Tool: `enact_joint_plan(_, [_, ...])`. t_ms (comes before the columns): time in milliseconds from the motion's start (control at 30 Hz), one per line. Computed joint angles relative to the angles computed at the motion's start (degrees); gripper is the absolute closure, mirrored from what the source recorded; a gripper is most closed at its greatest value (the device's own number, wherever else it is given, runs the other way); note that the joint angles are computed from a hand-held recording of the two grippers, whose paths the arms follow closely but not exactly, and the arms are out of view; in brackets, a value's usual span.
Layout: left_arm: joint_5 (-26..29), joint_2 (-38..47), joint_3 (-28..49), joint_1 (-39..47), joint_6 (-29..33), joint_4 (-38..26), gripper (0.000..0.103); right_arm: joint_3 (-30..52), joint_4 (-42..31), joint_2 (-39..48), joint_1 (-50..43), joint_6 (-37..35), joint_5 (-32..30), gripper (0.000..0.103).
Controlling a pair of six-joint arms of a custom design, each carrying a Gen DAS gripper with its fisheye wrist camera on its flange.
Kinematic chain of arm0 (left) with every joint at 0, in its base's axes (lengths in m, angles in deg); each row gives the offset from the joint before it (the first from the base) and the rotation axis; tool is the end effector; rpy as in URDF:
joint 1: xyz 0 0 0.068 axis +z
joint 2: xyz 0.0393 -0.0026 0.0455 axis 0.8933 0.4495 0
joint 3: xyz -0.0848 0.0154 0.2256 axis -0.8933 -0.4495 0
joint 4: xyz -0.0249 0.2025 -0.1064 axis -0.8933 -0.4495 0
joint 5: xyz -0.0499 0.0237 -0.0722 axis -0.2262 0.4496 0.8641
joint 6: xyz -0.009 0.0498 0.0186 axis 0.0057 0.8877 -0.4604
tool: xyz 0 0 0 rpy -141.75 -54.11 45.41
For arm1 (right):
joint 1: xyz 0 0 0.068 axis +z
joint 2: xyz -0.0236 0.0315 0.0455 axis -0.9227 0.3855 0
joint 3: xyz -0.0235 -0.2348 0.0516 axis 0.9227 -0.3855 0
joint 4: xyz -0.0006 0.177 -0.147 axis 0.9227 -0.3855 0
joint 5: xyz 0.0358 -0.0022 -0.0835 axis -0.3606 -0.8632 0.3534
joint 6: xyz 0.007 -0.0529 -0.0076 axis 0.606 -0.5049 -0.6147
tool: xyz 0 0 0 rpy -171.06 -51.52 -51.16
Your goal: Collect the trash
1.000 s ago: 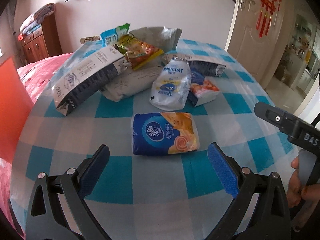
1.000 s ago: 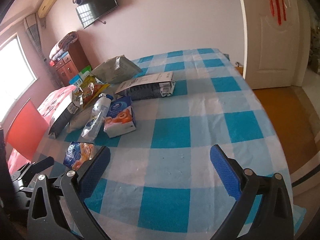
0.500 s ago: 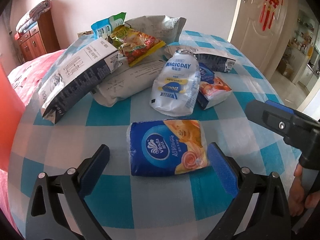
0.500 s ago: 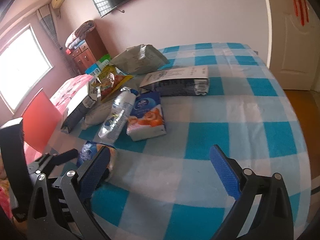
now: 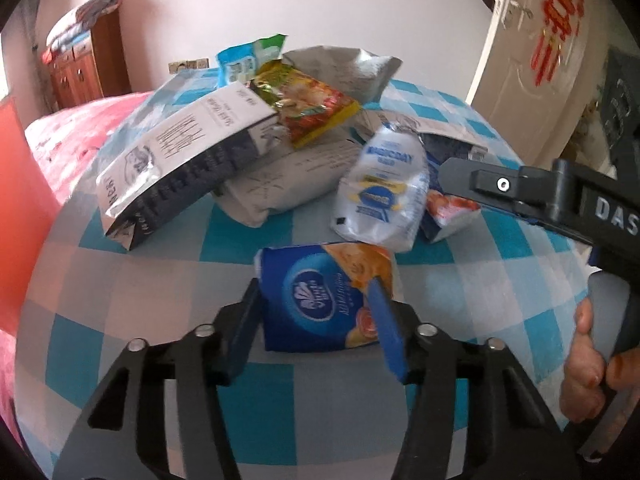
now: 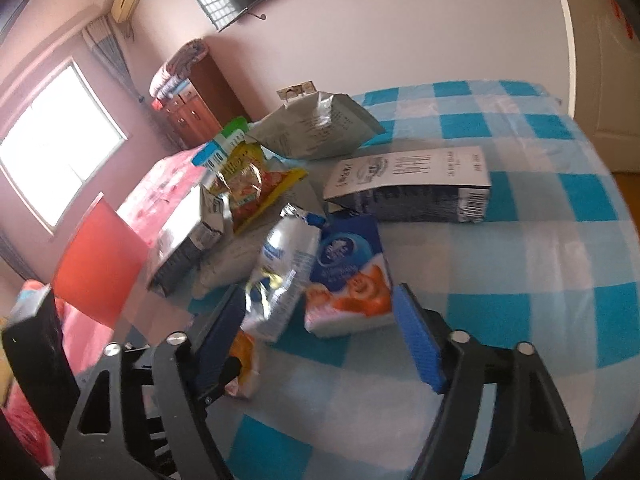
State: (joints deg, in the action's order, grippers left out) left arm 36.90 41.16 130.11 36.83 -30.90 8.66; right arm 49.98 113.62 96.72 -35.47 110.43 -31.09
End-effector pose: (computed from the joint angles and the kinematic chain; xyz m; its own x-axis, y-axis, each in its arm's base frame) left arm 0.2640 -0.1404 0.0376 -0.6396 0.4411 -0.6295 0.6343 0.7654 -0.1082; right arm 0.1588 0.0858 0.0375 -0.5999 0.5350 -0.5949 0.2917 0.8386 0.4600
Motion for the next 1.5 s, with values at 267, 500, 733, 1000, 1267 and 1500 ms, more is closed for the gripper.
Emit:
enact_joint_plan(267, [6.1, 0.7, 2.0, 3.5, 1.8, -3.0, 0.046, 6.3, -7.1, -2.1, -3.5, -5.3, -2.8, 0.042])
enact_joint_plan(500, [2.4, 0.6, -0.2, 1.5, 5.0, -0.8, 0.011, 12.9, -12.0, 1.3, -3.9, -9.5, -3.4, 0.053])
enact_joint_plan(733, [-3.5, 1.6, 2.9, -1.5, 3.3, -3.3, 0.008, 15.2, -14.0, 3.0, -2.2, -12.4, -1.3, 0.062])
enact_joint_plan(1000, [-7.0, 1.9, 2.2, -4.2, 0.6, -0.6, 0.018, 10.9, -7.5, 2.6, -2.8, -11.1, -2.3, 0.069])
enact_joint_plan(1267, [-3.1, 0.3, -2.5, -3.5, 2.9, 3.3, 0.031, 6.1, -4.0, -0.7, -0.5, -7.9, 0.5, 0.076])
enact_joint_plan(1500, [4.0, -4.7, -5.9, 0.8, 11.7, -2.4, 0.025, 3.2, -5.1, -5.7, 3.1, -5.8, 5.1, 0.081])
